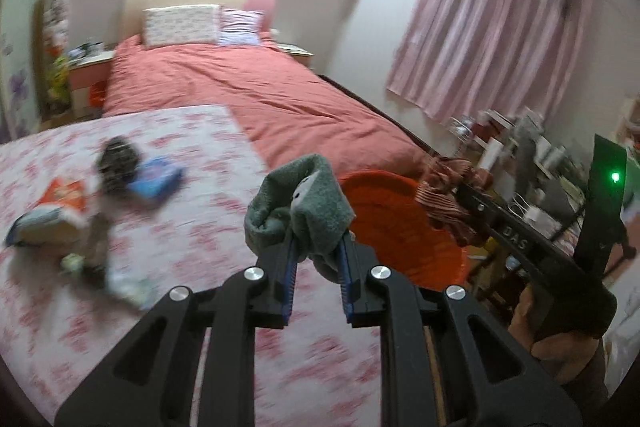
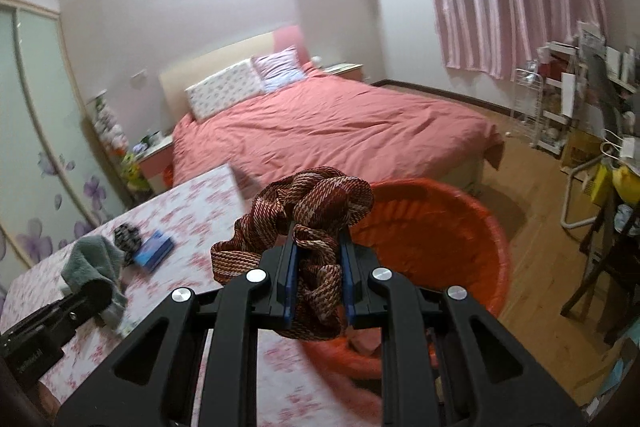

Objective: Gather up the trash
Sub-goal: 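Carry the sock and scarf over the orange basket and release both, then return both tools to the bed and grasp the brown comb with the right gripper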

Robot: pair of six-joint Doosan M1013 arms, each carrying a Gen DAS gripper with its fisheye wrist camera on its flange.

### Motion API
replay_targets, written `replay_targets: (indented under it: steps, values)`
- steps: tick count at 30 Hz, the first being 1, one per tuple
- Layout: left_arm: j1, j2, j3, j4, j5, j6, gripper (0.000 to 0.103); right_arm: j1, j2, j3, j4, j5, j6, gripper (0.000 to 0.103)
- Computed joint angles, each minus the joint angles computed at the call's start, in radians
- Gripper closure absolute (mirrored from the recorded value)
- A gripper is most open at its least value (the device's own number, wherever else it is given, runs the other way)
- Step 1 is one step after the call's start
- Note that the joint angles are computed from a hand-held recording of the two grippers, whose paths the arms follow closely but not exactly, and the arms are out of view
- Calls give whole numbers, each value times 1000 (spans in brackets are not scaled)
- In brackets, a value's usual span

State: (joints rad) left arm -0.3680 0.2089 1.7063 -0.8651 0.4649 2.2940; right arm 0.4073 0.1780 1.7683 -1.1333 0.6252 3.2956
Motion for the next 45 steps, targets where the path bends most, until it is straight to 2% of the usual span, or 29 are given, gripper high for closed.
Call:
replay_targets:
  steps: [7,10,13,15,16,18,21,27,28,34,38,45]
  values:
    - [-69,76,-81,8,44,29,84,-44,-9,33,-53,3,94,85]
    - [-92,115,-123,52,55,-6,83,-70,-10,45,-46,-19,120,83]
    - [-112,150,-157,131,52,-73,71,-94,0,46,-22,-50,120,76]
    - [-119,166,-168,179,50,-119,53,-101,10,43,9,-65,98,68]
    - [-121,169,-167,199,46,-139,51,-106,7,49,16,-69,89,63]
    - [-119,175,-168,240,45,-183,44,-107,9,51,33,-67,68,61]
    - [-107,171,-157,291,30,-232,35,-99,6,60,36,-58,81,53]
    - [-81,125,-90,466,-56,-386,15,-71,2,48,16,-28,61,35]
    - [-77,117,-80,497,-66,-412,14,-78,3,48,14,-41,51,32]
    - [-19,75,-24,761,-94,-668,13,-33,23,11,52,-56,-60,28]
    - [33,56,-4,828,-92,-768,13,-6,45,-17,108,-71,-153,27]
    - [121,36,11,1121,-91,-1153,13,35,91,-67,249,-104,-335,27]
